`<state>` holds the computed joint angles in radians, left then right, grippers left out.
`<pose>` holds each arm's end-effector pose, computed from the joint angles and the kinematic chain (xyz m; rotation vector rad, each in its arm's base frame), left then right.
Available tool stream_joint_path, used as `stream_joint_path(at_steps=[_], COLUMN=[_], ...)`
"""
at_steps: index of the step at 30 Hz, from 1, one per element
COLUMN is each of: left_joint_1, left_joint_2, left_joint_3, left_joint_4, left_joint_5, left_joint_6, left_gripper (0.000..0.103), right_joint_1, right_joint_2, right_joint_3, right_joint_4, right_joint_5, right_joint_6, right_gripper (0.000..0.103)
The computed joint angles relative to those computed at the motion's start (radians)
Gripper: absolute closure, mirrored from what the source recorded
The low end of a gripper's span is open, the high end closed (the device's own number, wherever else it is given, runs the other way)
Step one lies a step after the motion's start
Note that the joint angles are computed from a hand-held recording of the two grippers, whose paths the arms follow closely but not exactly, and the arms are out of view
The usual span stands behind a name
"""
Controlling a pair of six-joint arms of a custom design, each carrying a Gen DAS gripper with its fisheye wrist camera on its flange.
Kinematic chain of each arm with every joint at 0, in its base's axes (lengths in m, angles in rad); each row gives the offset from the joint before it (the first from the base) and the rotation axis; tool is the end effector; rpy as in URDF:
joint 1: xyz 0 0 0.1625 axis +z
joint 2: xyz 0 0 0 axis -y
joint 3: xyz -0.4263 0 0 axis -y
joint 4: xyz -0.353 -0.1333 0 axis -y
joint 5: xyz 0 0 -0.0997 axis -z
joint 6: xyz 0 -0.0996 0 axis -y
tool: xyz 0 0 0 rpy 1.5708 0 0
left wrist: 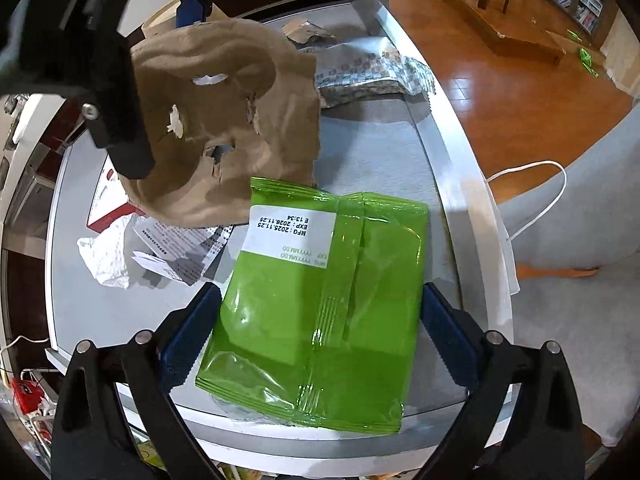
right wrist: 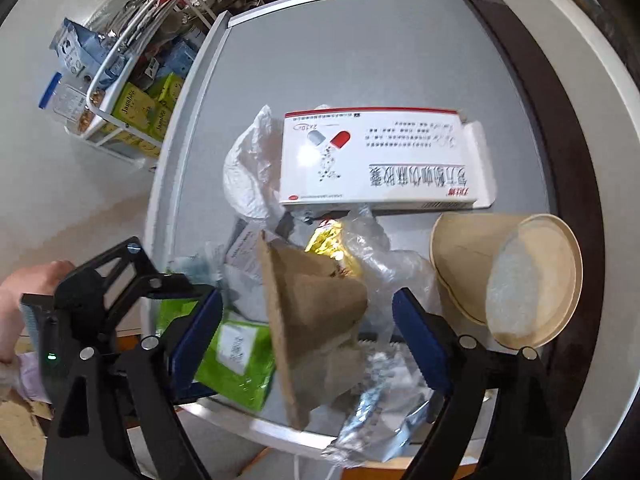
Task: Collect trash
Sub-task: 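Grasp the green snack bag with the left tool while the right tool grasps the brown paper bag, then lift the green bag with the left tool while the right tool lifts the brown bag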
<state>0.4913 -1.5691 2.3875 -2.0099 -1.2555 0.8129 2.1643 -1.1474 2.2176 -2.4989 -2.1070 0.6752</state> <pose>-0.1866 -0.2861 0.2062 2.2752 1.5369 0.4641 0.3094 -0.3113 0.1426 -0.0557 -2.6141 0.2758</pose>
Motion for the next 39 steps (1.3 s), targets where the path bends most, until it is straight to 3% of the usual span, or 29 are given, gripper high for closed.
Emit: stream_joint_path(at_steps=[2,5,10,14,25,33,39], left_joint_1=[0.009,0.029,0.042,0.068,0.131,0.142,0.125], left_joint_2=[0.004,0.011,0.012,0.021,0.011,-0.037,-0.058], left_joint_3=[-0.007,-0.034,-0.043,-0.083,-0.185,-0.216,-0.182], left_joint_4=[0.002,0.012,0.022,0.052,0.111,0.075,0.029], left_joint_5=[-0.002,0.006,0.005,0.001,-0.027,-0.099,-0.097], left_joint_6=[0.003,0.019,0.001,-0.019,-0.097,-0.29,-0.381], left_gripper=[0.005,0.006,0.011,0.017,0.018,0.018,0.018], right_joint_1=[-0.006,-0.006,-0.003,0.008,0.062,0.132,0.128], right_joint_2=[0.004,0.017,0.021,0.022,-0.032,-0.077,-0.096], right_joint_3=[-0.007,-0.015,-0.013,-0.02,0.019,0.028,0.052], right_joint_4=[0.005,0.008,-0.007,0.009,-0.053,-0.059,-0.075], right_joint_5=[0.015,0.018,0.009,-0.02,-0.086,-0.189,-0.181], right_joint_6=[-0.007,-0.013,-0.031,-0.035,-0.024,0.035,0.06], right_gripper=[0.019,0.045,0.068,0.071,0.073,0.083,0.085])
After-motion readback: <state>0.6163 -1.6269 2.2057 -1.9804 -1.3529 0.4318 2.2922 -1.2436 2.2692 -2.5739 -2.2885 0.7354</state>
